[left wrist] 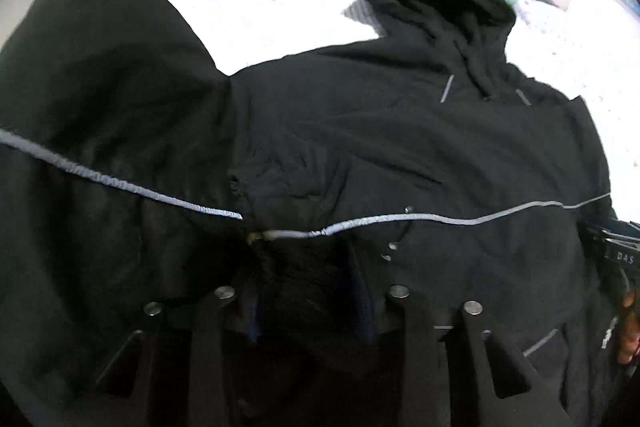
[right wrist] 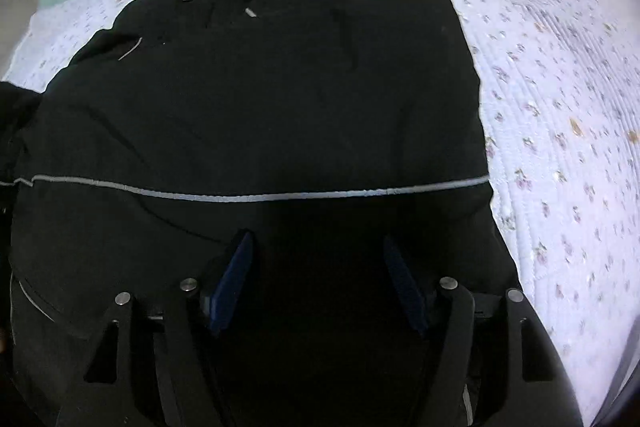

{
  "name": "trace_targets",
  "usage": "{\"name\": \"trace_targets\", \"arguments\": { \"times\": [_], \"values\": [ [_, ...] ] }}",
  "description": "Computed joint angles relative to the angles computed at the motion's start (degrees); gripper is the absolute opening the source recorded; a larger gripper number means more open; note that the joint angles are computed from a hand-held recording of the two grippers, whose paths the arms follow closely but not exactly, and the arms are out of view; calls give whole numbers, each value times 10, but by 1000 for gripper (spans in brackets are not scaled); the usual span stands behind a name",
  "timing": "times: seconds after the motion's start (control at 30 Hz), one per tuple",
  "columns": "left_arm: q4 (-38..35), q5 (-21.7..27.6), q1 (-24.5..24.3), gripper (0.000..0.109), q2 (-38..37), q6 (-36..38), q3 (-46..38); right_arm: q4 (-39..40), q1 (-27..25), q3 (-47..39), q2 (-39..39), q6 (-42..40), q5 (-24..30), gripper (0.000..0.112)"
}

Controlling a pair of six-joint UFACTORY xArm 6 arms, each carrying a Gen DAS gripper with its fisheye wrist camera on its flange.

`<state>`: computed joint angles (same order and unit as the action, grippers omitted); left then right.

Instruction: Fold large clothes

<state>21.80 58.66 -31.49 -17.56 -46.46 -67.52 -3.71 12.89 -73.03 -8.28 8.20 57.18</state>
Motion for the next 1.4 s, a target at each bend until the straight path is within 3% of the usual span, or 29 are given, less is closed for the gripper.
{"name": "trace_targets", "arguments": {
  "times": [0.07, 0.13, 0.2, 0.33, 0.4, 0.47, 0.57, 0.67, 0.77, 0.87, 0.97, 1.03, 1.1, 1.13, 1.27, 1.33, 1.4],
  "values": [
    [7, -14, -3, 40, -35, -19, 17, -5, 0, -43, 11, 10, 61, 71],
    [26, -45, -9, 51, -78, -49, 43, -12, 8, -61, 4, 10, 83, 71],
    [25, -85, -11, 55, -109, -53, 62, 1, 25, -65, -20, -1, 74, 71],
    [-73, -135, 1, 55, -100, 13, 59, 58, 66, -64, -51, -14, 19, 71],
    [-112, -128, 8, 55, -66, 32, 53, 60, 90, -61, -49, 0, -12, 71],
    [-150, -88, 15, 54, -21, 51, 41, 6, 113, -53, -42, 44, -32, 71],
    [-76, -45, -14, 55, 24, 39, 6, -33, 116, -10, -39, 62, -70, 71],
    [-38, -10, -31, 55, 40, 33, -23, -49, 117, -6, 5, 66, -76, 72],
    [-60, -47, -32, 55, -13, 48, 12, -81, 117, 50, -13, 78, -138, 77],
    [-144, -141, -35, 55, -122, 150, 81, -88, 116, 68, -28, 82, -154, 79],
    [-107, -165, -31, 61, -214, 143, 111, -80, 111, 88, -42, 77, -173, 81],
    [-42, -130, 8, 77, -271, 91, 112, -87, 112, 93, -40, 83, -184, 82],
    [0, -80, 56, 78, -298, 60, 107, -98, 120, 99, -43, 98, -189, 84],
    [4, -53, 103, 78, -302, 52, 104, -102, 122, 102, -46, 103, -190, 84],
    [-98, -44, 309, 77, -299, 98, 143, -110, 125, 99, -34, 108, -198, 86],
    [-176, -78, 383, 77, -276, 142, 172, -106, 123, 99, -34, 104, -199, 87],
    [-245, -109, 413, 77, -260, 170, 197, -108, 123, 98, -33, 104, -200, 88]
  ]
}}
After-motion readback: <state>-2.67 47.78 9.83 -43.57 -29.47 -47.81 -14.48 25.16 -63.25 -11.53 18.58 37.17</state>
